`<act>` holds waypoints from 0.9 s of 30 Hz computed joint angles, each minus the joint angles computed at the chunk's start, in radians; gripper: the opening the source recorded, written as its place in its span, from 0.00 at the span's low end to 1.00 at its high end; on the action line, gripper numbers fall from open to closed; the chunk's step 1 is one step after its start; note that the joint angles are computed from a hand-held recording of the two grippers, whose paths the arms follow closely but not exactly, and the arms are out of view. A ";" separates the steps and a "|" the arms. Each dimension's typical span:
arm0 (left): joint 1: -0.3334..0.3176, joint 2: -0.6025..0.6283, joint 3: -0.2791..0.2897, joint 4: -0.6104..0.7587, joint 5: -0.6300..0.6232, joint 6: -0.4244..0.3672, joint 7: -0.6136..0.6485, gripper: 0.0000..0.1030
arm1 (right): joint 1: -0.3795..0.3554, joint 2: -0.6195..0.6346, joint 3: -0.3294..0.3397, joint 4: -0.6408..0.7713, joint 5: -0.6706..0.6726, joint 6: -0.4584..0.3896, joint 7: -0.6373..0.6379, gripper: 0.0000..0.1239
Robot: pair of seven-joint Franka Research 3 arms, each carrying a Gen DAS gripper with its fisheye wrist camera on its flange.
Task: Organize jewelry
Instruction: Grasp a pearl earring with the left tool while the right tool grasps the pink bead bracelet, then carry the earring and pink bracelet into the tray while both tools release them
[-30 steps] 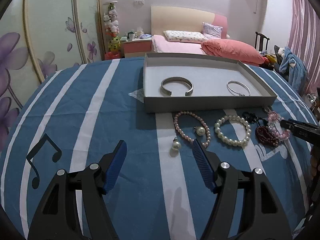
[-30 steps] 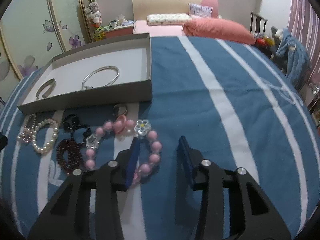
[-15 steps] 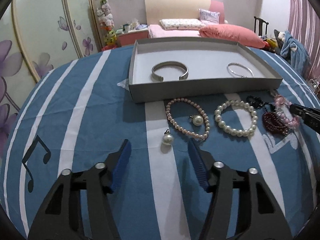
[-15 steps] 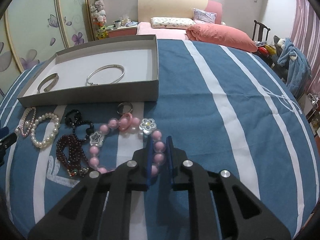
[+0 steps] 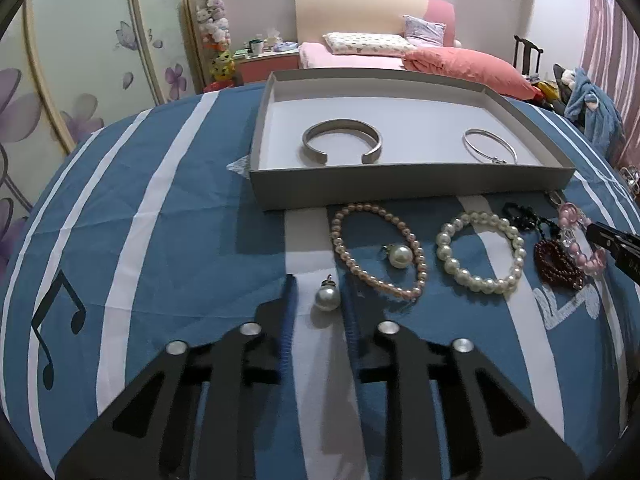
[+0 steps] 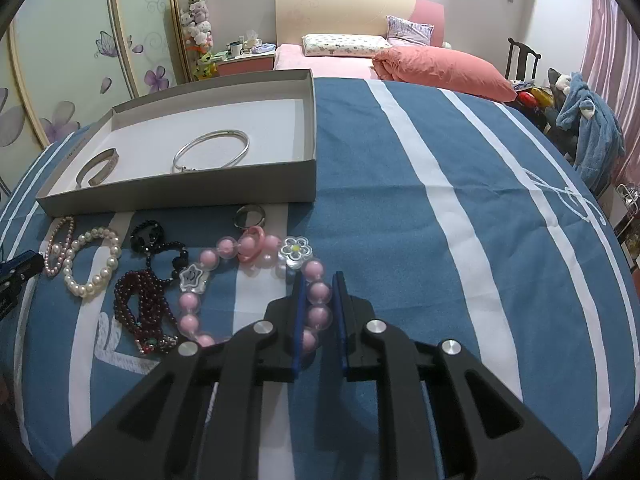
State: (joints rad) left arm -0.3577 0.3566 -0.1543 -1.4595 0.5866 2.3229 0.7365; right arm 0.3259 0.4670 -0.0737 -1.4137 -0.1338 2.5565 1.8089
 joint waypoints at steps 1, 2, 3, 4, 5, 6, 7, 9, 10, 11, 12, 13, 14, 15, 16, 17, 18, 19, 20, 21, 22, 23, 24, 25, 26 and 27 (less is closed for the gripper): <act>0.000 -0.002 0.002 -0.002 0.001 -0.002 -0.006 0.15 | -0.001 0.000 0.000 -0.001 0.001 0.000 -0.001 0.12; 0.001 -0.002 0.002 -0.002 0.000 -0.001 -0.008 0.14 | -0.001 0.000 0.001 0.000 0.002 0.000 -0.001 0.11; 0.004 -0.005 0.002 -0.007 -0.003 0.004 -0.009 0.14 | -0.001 0.000 0.001 0.000 0.002 0.000 -0.001 0.11; 0.005 -0.007 0.002 -0.009 -0.004 0.005 -0.010 0.14 | -0.001 0.000 0.000 -0.001 0.002 0.001 -0.001 0.11; 0.006 -0.007 0.001 -0.009 -0.004 0.005 -0.009 0.14 | 0.000 0.000 0.000 0.000 0.002 0.000 -0.001 0.11; 0.007 -0.008 0.001 -0.010 -0.004 0.005 -0.008 0.14 | -0.001 -0.001 0.000 -0.001 0.003 0.001 -0.001 0.11; 0.008 -0.010 0.000 -0.013 -0.005 0.008 -0.007 0.14 | -0.001 -0.001 0.000 -0.002 0.003 0.002 -0.001 0.11; 0.010 -0.011 -0.001 -0.016 -0.008 0.013 -0.008 0.14 | -0.004 -0.002 0.004 -0.004 0.011 0.006 -0.003 0.11; 0.012 -0.014 -0.002 -0.019 -0.010 0.017 -0.007 0.14 | -0.007 -0.001 0.007 -0.004 0.018 0.011 -0.003 0.11; 0.013 -0.018 -0.001 -0.025 -0.011 0.022 -0.008 0.14 | -0.011 -0.006 0.011 -0.013 0.029 0.023 -0.004 0.11; 0.014 -0.021 -0.001 -0.030 -0.009 0.025 -0.011 0.14 | -0.013 -0.012 0.013 -0.021 0.036 0.034 -0.006 0.11; 0.014 -0.026 0.000 -0.036 -0.006 0.029 -0.015 0.14 | -0.015 -0.022 0.016 -0.035 0.043 0.051 -0.009 0.11; 0.015 -0.030 0.001 -0.041 -0.003 0.033 -0.019 0.14 | -0.017 -0.030 0.018 -0.045 0.051 0.065 -0.011 0.11; 0.016 -0.032 0.000 -0.044 -0.002 0.034 -0.022 0.14 | -0.021 -0.042 0.026 -0.058 0.067 0.088 -0.016 0.11; 0.017 -0.039 0.000 -0.052 -0.001 0.039 -0.025 0.14 | -0.025 -0.048 0.031 -0.062 0.080 0.098 -0.023 0.11; 0.019 -0.045 0.000 -0.061 0.002 0.047 -0.030 0.14 | -0.031 -0.059 0.040 -0.075 0.099 0.116 -0.034 0.11; 0.020 -0.048 -0.001 -0.065 0.004 0.051 -0.033 0.14 | -0.039 -0.072 0.055 -0.090 0.125 0.139 -0.051 0.11; 0.021 -0.049 -0.001 -0.066 0.006 0.055 -0.035 0.14 | -0.043 -0.081 0.063 -0.098 0.144 0.153 -0.066 0.11; 0.022 -0.054 -0.002 -0.073 0.008 0.062 -0.039 0.14 | -0.053 -0.093 0.082 -0.112 0.178 0.176 -0.095 0.11; 0.022 -0.054 -0.003 -0.072 0.010 0.065 -0.042 0.14 | -0.057 -0.102 0.094 -0.123 0.204 0.192 -0.117 0.11; 0.022 -0.057 -0.003 -0.076 0.013 0.070 -0.047 0.14 | -0.066 -0.115 0.113 -0.139 0.240 0.212 -0.150 0.11; 0.022 -0.059 -0.003 -0.079 0.016 0.075 -0.050 0.14 | -0.073 -0.123 0.128 -0.147 0.273 0.224 -0.180 0.11; 0.021 -0.057 -0.003 -0.076 0.020 0.077 -0.053 0.14 | -0.081 -0.130 0.148 -0.153 0.313 0.238 -0.219 0.11; 0.020 -0.062 -0.003 -0.081 0.026 0.083 -0.058 0.14 | -0.081 -0.136 0.156 -0.159 0.338 0.247 -0.243 0.11; 0.019 -0.069 -0.002 -0.092 0.034 0.093 -0.066 0.14 | -0.077 -0.140 0.162 -0.161 0.358 0.258 -0.263 0.11; 0.018 -0.071 -0.002 -0.092 0.041 0.097 -0.070 0.14 | -0.073 -0.143 0.164 -0.163 0.374 0.264 -0.278 0.11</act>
State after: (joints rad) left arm -0.3398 0.2860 -0.1563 -1.5516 0.6274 2.4198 0.6662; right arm 0.2533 0.3245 0.0901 -1.5766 0.2397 2.8202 1.5309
